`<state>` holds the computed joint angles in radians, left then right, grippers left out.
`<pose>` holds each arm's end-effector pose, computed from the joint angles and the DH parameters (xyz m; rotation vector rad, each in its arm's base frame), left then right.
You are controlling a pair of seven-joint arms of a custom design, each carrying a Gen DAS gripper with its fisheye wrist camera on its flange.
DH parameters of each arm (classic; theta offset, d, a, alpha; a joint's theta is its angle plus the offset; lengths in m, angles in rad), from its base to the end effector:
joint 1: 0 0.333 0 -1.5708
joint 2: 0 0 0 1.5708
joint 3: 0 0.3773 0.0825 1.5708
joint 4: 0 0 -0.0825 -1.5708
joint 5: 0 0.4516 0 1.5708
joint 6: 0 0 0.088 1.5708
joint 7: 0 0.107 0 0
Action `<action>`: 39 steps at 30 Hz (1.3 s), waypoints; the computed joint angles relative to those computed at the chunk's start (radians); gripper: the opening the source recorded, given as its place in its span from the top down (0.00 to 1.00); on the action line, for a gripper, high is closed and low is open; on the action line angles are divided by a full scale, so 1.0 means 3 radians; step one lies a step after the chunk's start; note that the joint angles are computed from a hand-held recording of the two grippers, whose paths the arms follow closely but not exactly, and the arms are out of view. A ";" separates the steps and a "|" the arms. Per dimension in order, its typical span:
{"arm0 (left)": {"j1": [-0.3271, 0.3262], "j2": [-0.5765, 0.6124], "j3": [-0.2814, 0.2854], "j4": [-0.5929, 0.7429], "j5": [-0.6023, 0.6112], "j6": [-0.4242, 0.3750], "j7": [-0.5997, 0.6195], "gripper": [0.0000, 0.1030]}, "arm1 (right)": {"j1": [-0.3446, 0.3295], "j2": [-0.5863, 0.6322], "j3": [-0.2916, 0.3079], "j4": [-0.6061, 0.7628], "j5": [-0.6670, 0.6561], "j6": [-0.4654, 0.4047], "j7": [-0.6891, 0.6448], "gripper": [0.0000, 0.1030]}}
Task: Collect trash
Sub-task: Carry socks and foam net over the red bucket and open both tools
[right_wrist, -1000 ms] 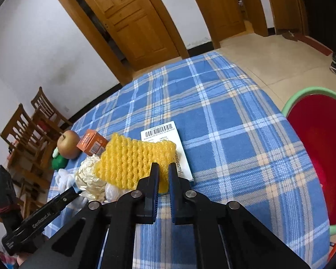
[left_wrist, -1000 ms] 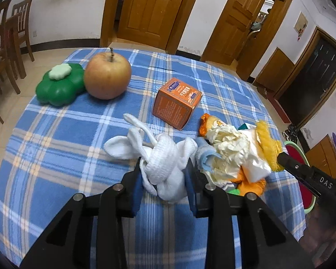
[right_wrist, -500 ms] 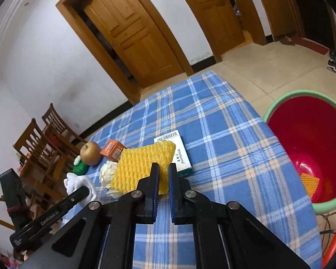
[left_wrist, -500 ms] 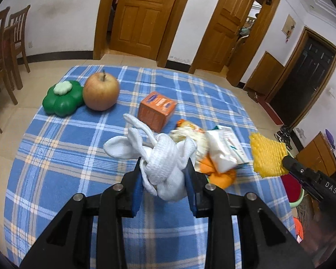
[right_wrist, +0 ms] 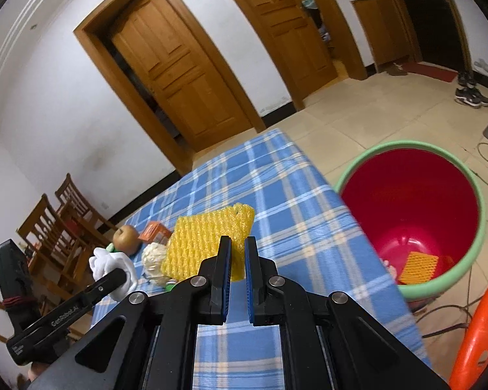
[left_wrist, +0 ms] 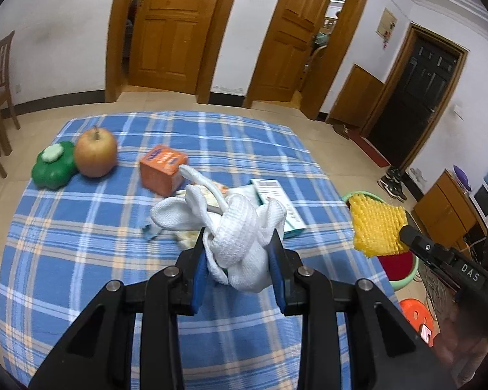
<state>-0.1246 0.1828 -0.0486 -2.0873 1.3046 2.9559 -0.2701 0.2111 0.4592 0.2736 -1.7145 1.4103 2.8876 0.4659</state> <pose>0.6320 -0.1748 0.3975 -2.1234 1.3319 -0.9034 0.7174 0.2814 0.3870 -1.6718 1.3325 -0.0684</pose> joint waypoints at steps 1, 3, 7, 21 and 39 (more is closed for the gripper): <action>-0.0001 0.0025 -0.0016 0.0029 -0.0043 0.0006 0.0061 0.68 | -0.0012 0.0000 -0.0005 -0.0003 0.0017 0.0008 -0.0005 0.93; -0.0019 0.0071 -0.0031 0.0079 -0.0125 0.0017 0.0172 0.68 | -0.0036 -0.0006 -0.0018 -0.0015 0.0067 0.0036 -0.0010 0.93; -0.0071 0.0199 -0.0036 0.0211 -0.0347 0.0071 0.0472 0.68 | -0.0061 -0.0006 -0.0054 -0.0027 0.0123 0.0100 0.0017 0.93; -0.0251 0.0701 -0.0122 0.0773 -0.1551 -0.0018 0.1997 0.68 | -0.0164 0.0106 -0.0149 0.0013 0.0054 0.0535 0.0338 0.93; -0.0495 0.1352 -0.0218 0.1614 -0.2685 -0.0297 0.3450 0.68 | -0.0242 0.0387 -0.0312 0.0065 -0.1390 0.0614 0.1856 0.81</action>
<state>-0.2730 0.5883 -0.1139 -1.6029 0.4990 2.8667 0.7649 0.1386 0.5752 0.1801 -1.6949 0.9933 3.0718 1.0226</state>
